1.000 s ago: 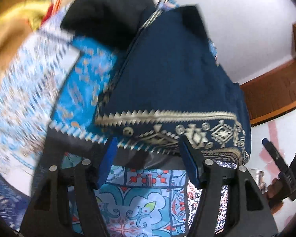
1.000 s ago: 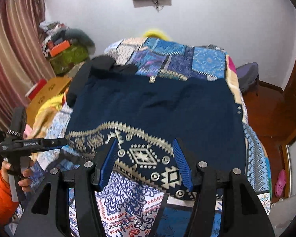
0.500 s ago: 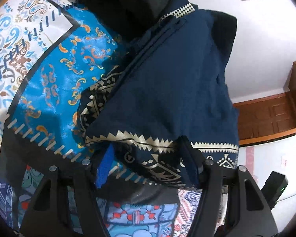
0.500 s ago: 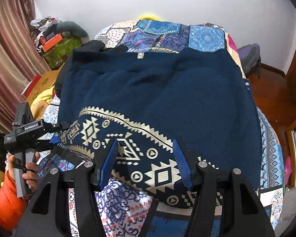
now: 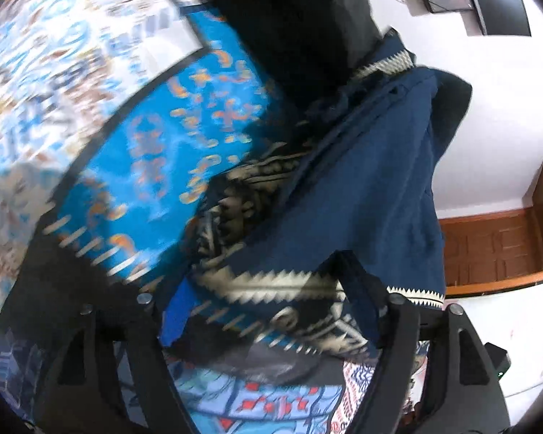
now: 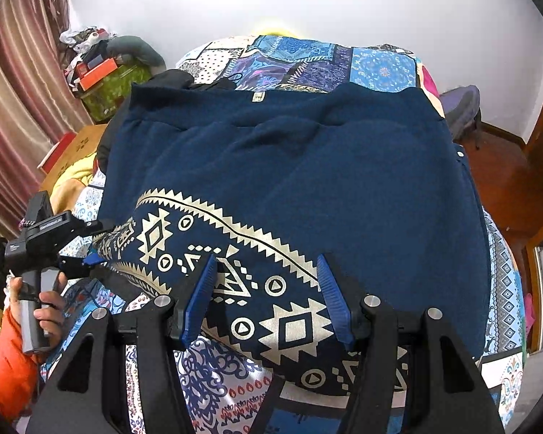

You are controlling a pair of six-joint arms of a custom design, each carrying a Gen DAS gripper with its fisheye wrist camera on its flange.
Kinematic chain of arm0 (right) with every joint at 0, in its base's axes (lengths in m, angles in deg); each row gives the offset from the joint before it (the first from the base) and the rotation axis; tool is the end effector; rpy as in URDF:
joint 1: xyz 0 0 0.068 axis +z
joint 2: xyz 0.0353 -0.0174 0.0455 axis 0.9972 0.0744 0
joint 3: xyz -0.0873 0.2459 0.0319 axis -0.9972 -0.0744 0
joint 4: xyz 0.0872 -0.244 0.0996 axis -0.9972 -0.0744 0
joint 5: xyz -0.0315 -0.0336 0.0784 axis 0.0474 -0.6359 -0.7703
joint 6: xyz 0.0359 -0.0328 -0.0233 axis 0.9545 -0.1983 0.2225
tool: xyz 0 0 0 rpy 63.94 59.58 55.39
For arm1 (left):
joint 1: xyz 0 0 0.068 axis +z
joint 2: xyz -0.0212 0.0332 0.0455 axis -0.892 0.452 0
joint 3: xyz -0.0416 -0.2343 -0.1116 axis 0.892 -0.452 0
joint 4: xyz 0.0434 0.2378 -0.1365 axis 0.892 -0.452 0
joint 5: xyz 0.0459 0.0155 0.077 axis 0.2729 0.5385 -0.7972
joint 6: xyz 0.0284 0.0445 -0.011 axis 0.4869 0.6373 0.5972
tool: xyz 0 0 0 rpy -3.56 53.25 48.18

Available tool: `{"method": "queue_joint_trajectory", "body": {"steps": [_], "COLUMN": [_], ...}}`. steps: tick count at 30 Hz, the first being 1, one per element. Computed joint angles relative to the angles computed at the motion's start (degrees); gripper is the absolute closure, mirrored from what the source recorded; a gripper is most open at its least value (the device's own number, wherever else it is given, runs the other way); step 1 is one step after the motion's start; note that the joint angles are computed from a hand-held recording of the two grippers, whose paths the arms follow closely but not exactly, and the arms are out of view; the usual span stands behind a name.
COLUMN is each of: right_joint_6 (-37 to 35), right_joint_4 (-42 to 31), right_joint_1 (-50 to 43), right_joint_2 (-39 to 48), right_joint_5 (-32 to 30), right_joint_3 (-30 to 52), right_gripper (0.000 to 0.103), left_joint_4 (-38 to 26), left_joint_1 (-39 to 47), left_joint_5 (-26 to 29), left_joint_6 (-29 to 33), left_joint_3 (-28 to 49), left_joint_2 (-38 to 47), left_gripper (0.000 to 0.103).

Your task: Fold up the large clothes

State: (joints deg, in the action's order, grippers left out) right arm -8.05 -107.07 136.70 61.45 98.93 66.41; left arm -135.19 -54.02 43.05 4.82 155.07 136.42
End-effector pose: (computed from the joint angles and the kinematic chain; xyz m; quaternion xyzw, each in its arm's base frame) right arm 0.1498 0.1572 0.3775 0.1142 0.9346 0.0429 0.3341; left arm 0.3886 0.0340 0.2016 -0.0638 0.8956 -0.4283 0.1018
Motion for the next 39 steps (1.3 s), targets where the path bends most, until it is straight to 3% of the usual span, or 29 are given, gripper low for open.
{"method": "queue_joint_trajectory", "body": {"steps": [2, 5, 7, 9, 12, 14, 15, 18, 24, 29, 31, 36, 39], "right_joint_6": [0.3, 0.5, 0.6, 0.2, -0.1, -0.3, -0.2, -0.4, -5.3, -8.9, -10.2, -10.4, -8.9], "right_joint_4": [0.6, 0.8, 0.6, 0.3, 0.0, -0.2, -0.5, -1.2, 0.6, 7.2, 11.5, 19.6, 19.9], "right_joint_1": [-0.4, -0.9, -0.9, -1.2, -1.3, -1.8, -2.0, -2.9, -4.4, -8.9, -9.8, -12.2, -12.2], "right_joint_2": [-0.5, -0.5, -0.2, 0.2, 0.6, 1.1, 1.5, 3.0, 7.7, 12.1, 13.5, 15.9, 13.6], "right_joint_5": [-0.5, -0.9, -0.8, -0.9, -1.5, -2.2, -2.4, -2.6, -2.6, -14.3, -19.9, -34.5, -35.0], "right_joint_3": [-0.7, -0.9, -0.7, -0.2, 0.6, 1.5, 2.1, 5.0, 12.1, 11.7, 10.0, 5.2, 3.5], "right_gripper": [0.049, 0.049, 0.049, 0.049, 0.049, 0.049, 0.049, 0.049, 0.048, 0.045, 0.045, 0.045, 0.045], "left_joint_4": [1.5, 6.2, 8.5, 9.8, 12.9, 12.6, 12.5, 14.8, 20.8, 21.3, 20.0, 16.8, 16.9], "left_joint_1": [-1.6, -4.9, -7.2, -8.5, -11.2, -12.8, -13.6, -14.4, -13.4, -10.6, -9.2, -13.3, -17.2], "left_joint_5": [0.4, 0.9, -2.2, -5.9, -12.1, -15.5, -18.4, -22.1, -24.6, -24.1, -22.8, -25.8, -28.0], "left_joint_6": [-2.3, -6.5, -8.0, -9.5, -10.8, -10.0, -9.4, -9.2, -10.6, -5.3, -2.5, 0.8, 2.1], "left_joint_3": [0.5, -1.0, -1.0, 3.8, 3.9, 5.1, 5.3, 2.8, -1.0, -1.0, 0.1, 3.3, 2.1], "left_joint_2": [0.0, -1.8, -2.7, -0.1, -1.8, -2.5, -3.8, -9.1, -22.8, -31.7, -32.8, -32.6, -34.6], "left_gripper": [0.019, 0.018, 0.018, 0.021, 0.046, 0.075, 0.081, 0.089, 0.093, 0.094, 0.094, 0.094, 0.094]}}
